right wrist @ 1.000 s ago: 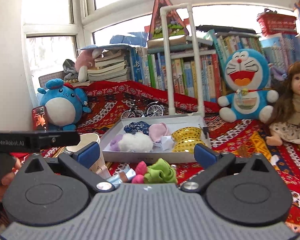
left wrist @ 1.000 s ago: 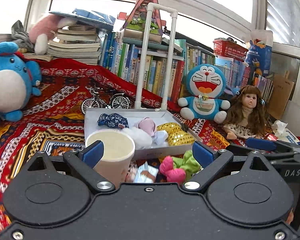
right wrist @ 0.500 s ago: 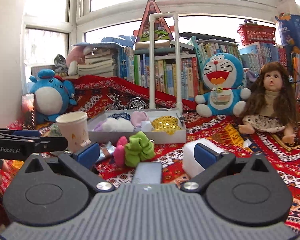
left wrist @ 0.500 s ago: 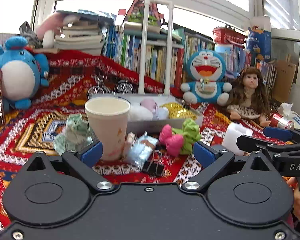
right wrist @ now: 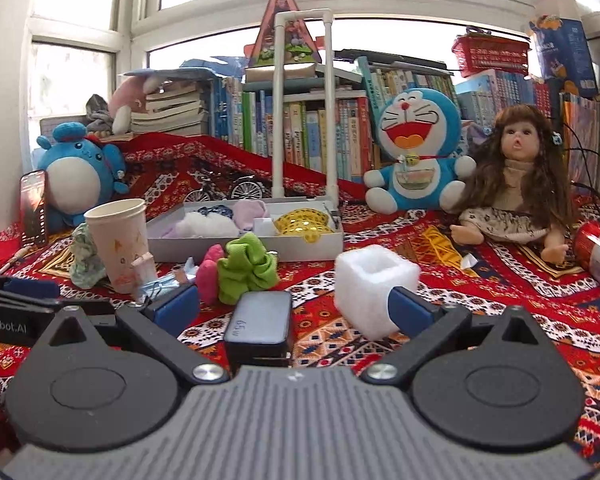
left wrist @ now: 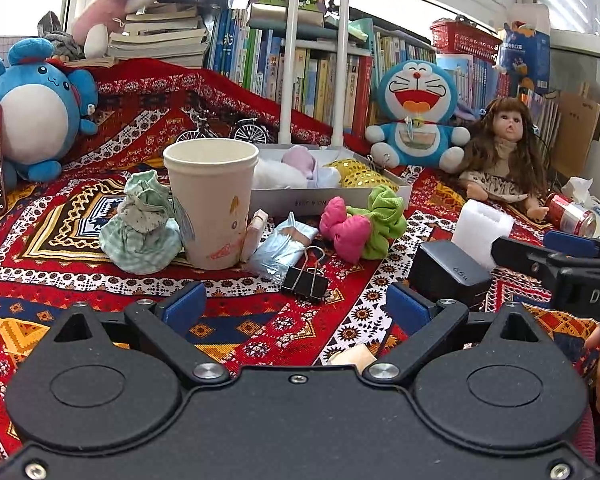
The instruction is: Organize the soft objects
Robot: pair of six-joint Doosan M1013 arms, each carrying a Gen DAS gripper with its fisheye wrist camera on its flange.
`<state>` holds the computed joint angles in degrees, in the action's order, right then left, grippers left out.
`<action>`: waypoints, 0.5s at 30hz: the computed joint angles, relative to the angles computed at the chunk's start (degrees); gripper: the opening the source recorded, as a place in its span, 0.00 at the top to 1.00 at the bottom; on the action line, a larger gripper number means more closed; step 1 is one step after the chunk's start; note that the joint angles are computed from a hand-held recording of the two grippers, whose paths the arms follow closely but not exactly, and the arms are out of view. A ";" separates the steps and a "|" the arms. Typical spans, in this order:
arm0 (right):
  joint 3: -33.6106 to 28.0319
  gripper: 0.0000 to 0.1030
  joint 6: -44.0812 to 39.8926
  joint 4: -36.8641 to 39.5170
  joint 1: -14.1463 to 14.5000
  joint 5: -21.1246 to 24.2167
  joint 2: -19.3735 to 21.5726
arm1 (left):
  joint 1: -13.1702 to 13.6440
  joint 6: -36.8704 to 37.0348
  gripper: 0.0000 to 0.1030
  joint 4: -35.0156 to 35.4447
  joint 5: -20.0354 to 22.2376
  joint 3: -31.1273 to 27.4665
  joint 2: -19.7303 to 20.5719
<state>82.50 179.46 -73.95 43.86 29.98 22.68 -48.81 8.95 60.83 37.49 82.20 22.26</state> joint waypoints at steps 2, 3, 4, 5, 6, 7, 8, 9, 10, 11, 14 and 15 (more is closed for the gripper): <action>0.00 0.00 0.78 0.04 -0.09 0.78 -0.01 | 0.17 1.08 0.12 -0.99 0.03 -0.45 0.30; -0.05 0.00 1.05 0.18 -0.19 1.16 0.00 | 0.25 1.63 0.17 -1.52 0.00 -0.68 0.47; -0.08 0.00 1.45 0.31 -0.26 1.57 0.02 | 0.35 2.19 0.24 -2.10 -0.04 -0.98 0.68; -0.07 0.00 1.75 0.60 -0.43 1.70 0.02 | 0.46 2.63 0.27 -2.54 -0.15 -1.19 0.86; -0.09 0.00 2.20 1.06 -0.57 1.89 0.01 | 0.56 3.23 0.31 -3.04 -0.30 -1.45 1.03; -0.09 0.00 2.89 1.52 -0.73 2.03 -0.01 | 0.65 3.69 0.35 -3.27 -0.54 -1.64 1.19; -0.01 0.00 3.63 1.62 -0.85 2.06 -0.07 | 0.72 4.08 0.37 -3.23 -0.68 -1.86 1.37; 0.11 0.00 4.39 1.62 -1.01 2.02 -0.14 | 0.72 4.32 0.41 -3.00 -0.55 -2.08 1.55; 0.14 0.00 4.85 1.68 -1.13 2.18 -0.17 | 0.72 4.52 0.44 -2.64 -0.22 -2.38 1.79; 0.09 0.01 5.09 1.65 -1.20 2.55 -0.13 | 0.74 4.70 0.45 -2.47 0.17 -2.71 2.05; -0.27 0.05 5.13 1.98 -1.33 4.03 0.13 | 1.06 4.46 0.52 -2.83 0.68 -3.69 2.72; -0.34 0.06 5.37 2.03 -1.42 4.26 0.19 | 1.21 3.99 0.54 -2.92 0.63 -3.91 2.88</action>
